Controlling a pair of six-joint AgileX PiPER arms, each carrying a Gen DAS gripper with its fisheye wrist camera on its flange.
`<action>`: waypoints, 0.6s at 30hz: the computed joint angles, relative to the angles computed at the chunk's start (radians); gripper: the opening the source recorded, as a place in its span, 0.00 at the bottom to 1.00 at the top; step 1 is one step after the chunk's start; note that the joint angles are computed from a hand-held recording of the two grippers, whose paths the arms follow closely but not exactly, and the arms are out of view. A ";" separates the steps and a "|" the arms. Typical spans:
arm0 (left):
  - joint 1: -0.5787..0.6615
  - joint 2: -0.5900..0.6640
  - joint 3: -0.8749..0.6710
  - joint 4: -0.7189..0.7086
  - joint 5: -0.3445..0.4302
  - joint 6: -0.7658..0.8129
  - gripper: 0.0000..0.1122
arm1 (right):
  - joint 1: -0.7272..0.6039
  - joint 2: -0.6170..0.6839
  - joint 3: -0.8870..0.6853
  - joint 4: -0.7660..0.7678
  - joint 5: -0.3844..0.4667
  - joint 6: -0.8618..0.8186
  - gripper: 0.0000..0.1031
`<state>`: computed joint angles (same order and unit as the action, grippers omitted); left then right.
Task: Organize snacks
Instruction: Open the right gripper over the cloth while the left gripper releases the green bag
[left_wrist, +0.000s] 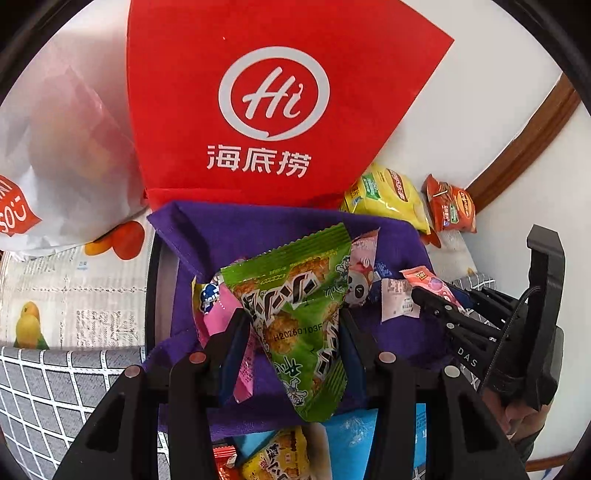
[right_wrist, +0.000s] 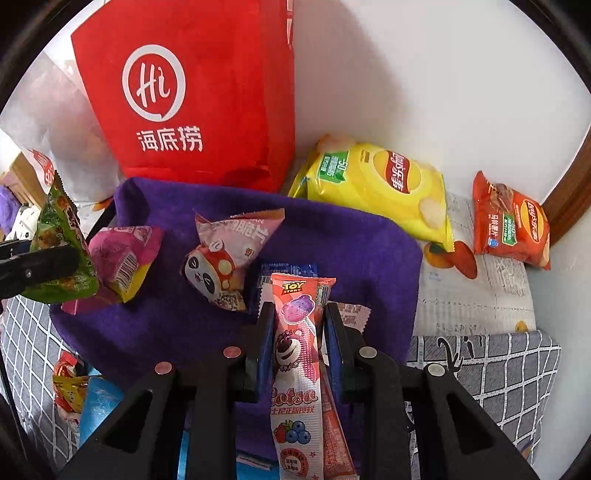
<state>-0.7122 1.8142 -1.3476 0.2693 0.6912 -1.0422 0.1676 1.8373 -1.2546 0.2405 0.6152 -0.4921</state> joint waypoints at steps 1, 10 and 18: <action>-0.001 0.003 -0.004 0.003 0.005 -0.003 0.40 | 0.001 0.003 -0.001 -0.008 0.002 0.000 0.25; 0.001 0.040 -0.035 -0.055 0.011 0.060 0.40 | 0.004 0.031 -0.032 -0.092 0.017 0.063 0.26; -0.009 0.061 -0.057 -0.065 0.026 0.079 0.40 | -0.006 -0.009 -0.014 -0.054 0.002 0.017 0.30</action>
<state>-0.7209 1.8749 -1.4044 0.2044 0.7177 -0.9634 0.1614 1.8286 -1.2686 0.1870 0.6169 -0.4749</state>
